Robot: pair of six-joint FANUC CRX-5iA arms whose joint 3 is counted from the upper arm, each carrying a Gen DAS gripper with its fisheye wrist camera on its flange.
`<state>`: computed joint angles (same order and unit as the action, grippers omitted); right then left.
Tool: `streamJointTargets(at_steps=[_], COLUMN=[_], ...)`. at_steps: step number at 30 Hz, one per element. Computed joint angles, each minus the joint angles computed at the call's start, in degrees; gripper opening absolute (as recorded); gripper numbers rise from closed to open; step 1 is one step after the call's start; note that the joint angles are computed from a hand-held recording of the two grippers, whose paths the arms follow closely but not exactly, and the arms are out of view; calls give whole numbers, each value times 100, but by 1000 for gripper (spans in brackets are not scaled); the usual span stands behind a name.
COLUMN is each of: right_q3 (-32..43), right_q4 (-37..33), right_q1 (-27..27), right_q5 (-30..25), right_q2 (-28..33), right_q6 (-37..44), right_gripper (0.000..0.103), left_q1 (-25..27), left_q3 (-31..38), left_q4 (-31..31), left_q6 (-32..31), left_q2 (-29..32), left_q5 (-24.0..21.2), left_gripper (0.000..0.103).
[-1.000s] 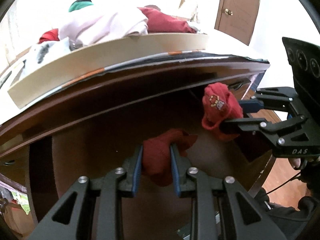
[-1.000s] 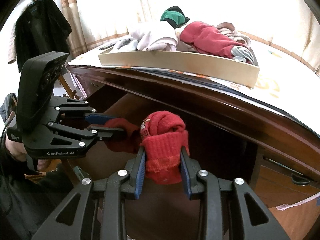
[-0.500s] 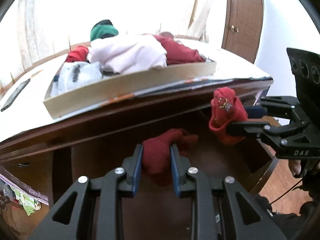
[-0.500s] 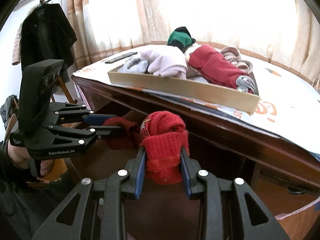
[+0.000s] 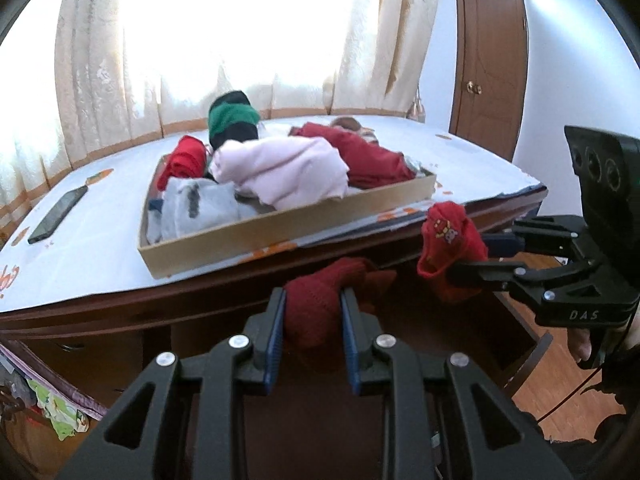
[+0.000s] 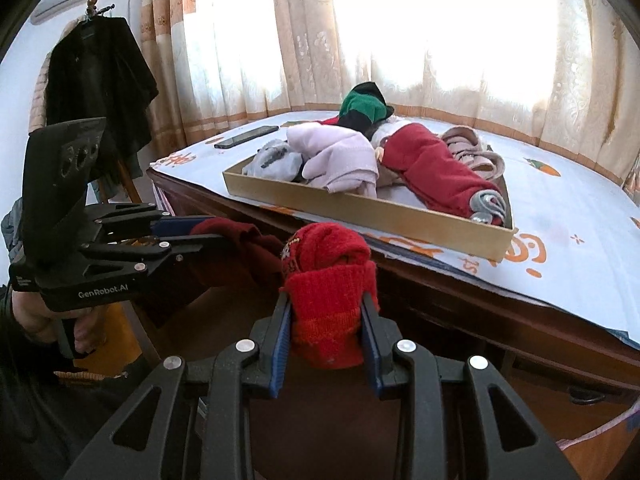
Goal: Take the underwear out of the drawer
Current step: 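Lift both held socks out of the drawer up over the tray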
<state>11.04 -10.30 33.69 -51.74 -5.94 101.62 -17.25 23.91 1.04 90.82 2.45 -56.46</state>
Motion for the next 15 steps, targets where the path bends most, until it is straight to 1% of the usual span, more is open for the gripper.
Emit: streamJointTargets(at_steps=[6, 15], right_q3=[43, 227], right_q4=[2, 38], right_q1=[-3, 32], right_q5=[119, 197], right_q2=[-10, 53], right_q6=[1, 55], right_gripper=[34, 34], left_q1=[24, 123], left_q3=[-8, 130], left_q4=[-75, -157], left_q6=[64, 56], left_q2=[-107, -158], left_q5=[153, 264], left_gripper=[24, 24])
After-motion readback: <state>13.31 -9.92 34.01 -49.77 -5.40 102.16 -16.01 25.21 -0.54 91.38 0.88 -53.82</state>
